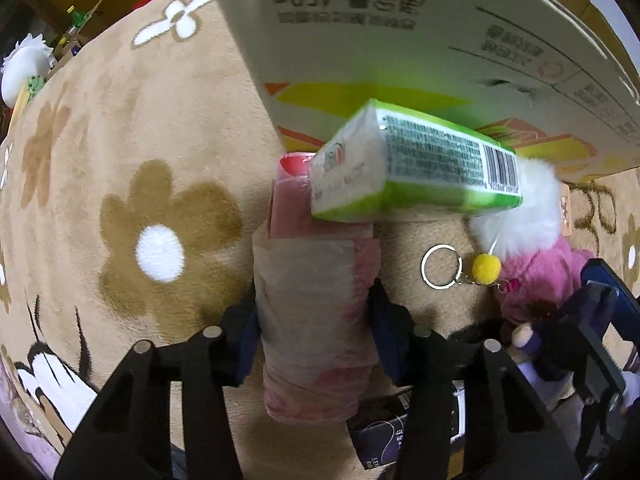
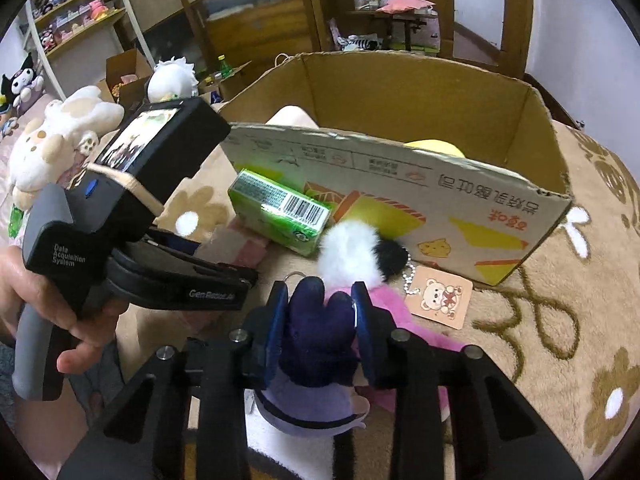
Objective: Organize soft objects
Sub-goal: 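Grasp the pink-wrapped roll with the left tool while the right tool grasps the purple doll, then carry the roll and purple doll over the box and release both inside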
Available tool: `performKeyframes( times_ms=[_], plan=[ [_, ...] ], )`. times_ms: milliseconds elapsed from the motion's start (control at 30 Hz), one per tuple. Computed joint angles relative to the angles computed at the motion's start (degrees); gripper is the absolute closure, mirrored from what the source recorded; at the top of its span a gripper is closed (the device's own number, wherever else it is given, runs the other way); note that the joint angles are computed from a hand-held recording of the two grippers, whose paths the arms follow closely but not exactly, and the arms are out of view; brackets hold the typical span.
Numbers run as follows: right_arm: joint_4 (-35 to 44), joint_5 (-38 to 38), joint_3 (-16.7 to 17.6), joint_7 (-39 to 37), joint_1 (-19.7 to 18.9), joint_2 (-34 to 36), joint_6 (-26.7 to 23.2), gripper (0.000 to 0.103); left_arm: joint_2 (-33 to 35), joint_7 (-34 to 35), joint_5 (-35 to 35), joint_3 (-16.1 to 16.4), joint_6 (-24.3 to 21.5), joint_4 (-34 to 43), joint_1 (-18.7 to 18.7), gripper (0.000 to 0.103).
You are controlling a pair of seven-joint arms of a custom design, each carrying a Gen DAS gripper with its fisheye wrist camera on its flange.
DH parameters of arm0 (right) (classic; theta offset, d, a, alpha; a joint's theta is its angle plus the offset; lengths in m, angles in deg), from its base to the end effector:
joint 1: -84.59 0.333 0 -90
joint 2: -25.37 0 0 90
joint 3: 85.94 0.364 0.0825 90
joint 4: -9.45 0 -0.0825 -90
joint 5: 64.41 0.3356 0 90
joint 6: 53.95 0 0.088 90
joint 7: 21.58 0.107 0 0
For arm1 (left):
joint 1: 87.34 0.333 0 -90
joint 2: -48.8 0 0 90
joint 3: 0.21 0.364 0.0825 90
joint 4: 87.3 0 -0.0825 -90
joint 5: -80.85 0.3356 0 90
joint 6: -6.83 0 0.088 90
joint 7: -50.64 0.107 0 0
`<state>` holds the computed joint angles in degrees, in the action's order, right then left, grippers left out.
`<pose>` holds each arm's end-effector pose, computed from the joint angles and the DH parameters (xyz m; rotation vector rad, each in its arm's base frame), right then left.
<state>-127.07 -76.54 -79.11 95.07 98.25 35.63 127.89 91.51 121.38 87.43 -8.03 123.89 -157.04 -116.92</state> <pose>0.4912 0.2014 0.4038 -1.8999 1.7229 -0.3433 0.6150 -0.4212 0.3960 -1.8097 2.5184 -0.1230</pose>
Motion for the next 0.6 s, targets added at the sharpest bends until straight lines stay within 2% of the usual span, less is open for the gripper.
performKeyframes(
  times_ms=[133, 167, 233, 267, 300, 400, 433, 500, 600],
  plan=[
    [-0.8, -3.3, -5.6, 3.7, 4.4, -1.5, 0.5, 0.070, -2.0, 0.5, 0.5, 0.0, 2.0, -3.3, 0.3, 0.059],
    [-1.1, -5.5, -8.9, 6.1, 7.0, -2.0, 1.0, 0.070, -2.6, 0.5, 0.7, 0.0, 2.3, -4.2, 0.1, 0.059],
    [-1.5, -9.0, -12.5, 9.5, 9.5, -2.9, 1.7, 0.070, -3.7, 0.4, 1.2, -0.1, 2.9, -5.8, -0.3, 0.059],
    [-1.7, -12.1, -15.8, 12.6, 11.9, -3.5, 2.1, 0.070, -4.4, 0.3, 1.2, -0.3, 3.5, -6.9, -0.3, 0.059],
    [-1.8, -13.7, -17.1, 14.3, 12.7, -3.8, 2.2, 0.070, -4.9, 0.3, 1.1, -0.4, 3.8, -7.5, -0.2, 0.059],
    [-2.0, -23.2, -24.4, 23.8, 17.6, -5.1, 3.0, 0.070, -8.8, -0.9, 1.4, -1.0, 5.9, -12.6, -0.8, 0.059],
    [-1.6, -28.9, -28.2, 29.2, 20.3, -5.5, 3.1, 0.070, -9.7, -1.0, 1.8, -1.1, 6.6, -13.7, -0.9, 0.059],
    [-0.8, -36.6, -31.2, 36.5, 22.1, -6.0, 2.8, 0.070, -11.3, -2.0, 2.3, -1.1, 7.4, -15.7, -1.1, 0.059],
    [0.7, -47.4, -33.2, 46.1, 22.7, -6.7, 2.2, 0.070, -13.7, -3.2, 3.1, -1.3, 8.3, -18.3, -0.9, 0.059]
  ],
)
